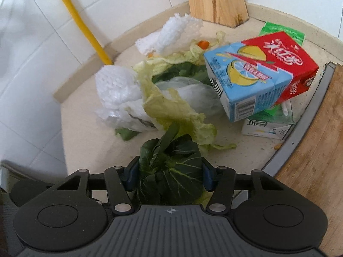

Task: Collect trash
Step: 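Carry the held leaves with both tools toward the black trash bin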

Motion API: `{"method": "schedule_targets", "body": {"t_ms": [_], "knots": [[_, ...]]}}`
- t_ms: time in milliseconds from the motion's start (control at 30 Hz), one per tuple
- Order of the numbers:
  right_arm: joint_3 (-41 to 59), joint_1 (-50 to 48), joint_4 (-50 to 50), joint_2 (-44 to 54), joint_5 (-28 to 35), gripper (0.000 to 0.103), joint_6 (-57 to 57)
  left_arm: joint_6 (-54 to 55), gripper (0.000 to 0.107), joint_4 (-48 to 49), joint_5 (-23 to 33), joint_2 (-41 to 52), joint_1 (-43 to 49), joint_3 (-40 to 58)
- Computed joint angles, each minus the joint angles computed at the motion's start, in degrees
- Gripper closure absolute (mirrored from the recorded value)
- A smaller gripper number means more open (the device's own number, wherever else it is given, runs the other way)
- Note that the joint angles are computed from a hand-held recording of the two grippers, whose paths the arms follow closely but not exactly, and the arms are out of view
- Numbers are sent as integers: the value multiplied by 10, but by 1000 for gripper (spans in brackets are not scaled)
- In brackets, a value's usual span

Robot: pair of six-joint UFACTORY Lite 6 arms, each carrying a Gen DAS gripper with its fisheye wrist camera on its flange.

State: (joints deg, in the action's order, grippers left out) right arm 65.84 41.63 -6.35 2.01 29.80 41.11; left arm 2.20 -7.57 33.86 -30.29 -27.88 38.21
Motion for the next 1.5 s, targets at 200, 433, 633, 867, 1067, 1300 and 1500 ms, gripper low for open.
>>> {"method": "schedule_targets", "body": {"t_ms": [200, 433, 633, 867, 1067, 1300, 1500], "knots": [[-3, 24, -86, -16, 12, 41, 116, 68, 96, -48, 36, -82, 83, -47], [-5, 54, -119, 1, 40, 36, 177, -80, 37, 98, -14, -89, -19, -60], [2, 56, -142, 10, 54, 16, 197, -97, 35, 145, -60, -13, -39, -32], [-30, 53, -104, -11, 34, 32, 155, -137, 95, 143, -34, -24, -71, -33], [-37, 65, -97, -34, 49, 38, 164, -162, 96, 151, -3, -50, -64, -28], [-44, 99, -148, -66, 64, 40, 240, -120, 96, 100, 35, -105, -18, -27], [-44, 135, -204, -90, 89, 40, 320, -67, 96, 55, 50, -144, 43, -35]]}}
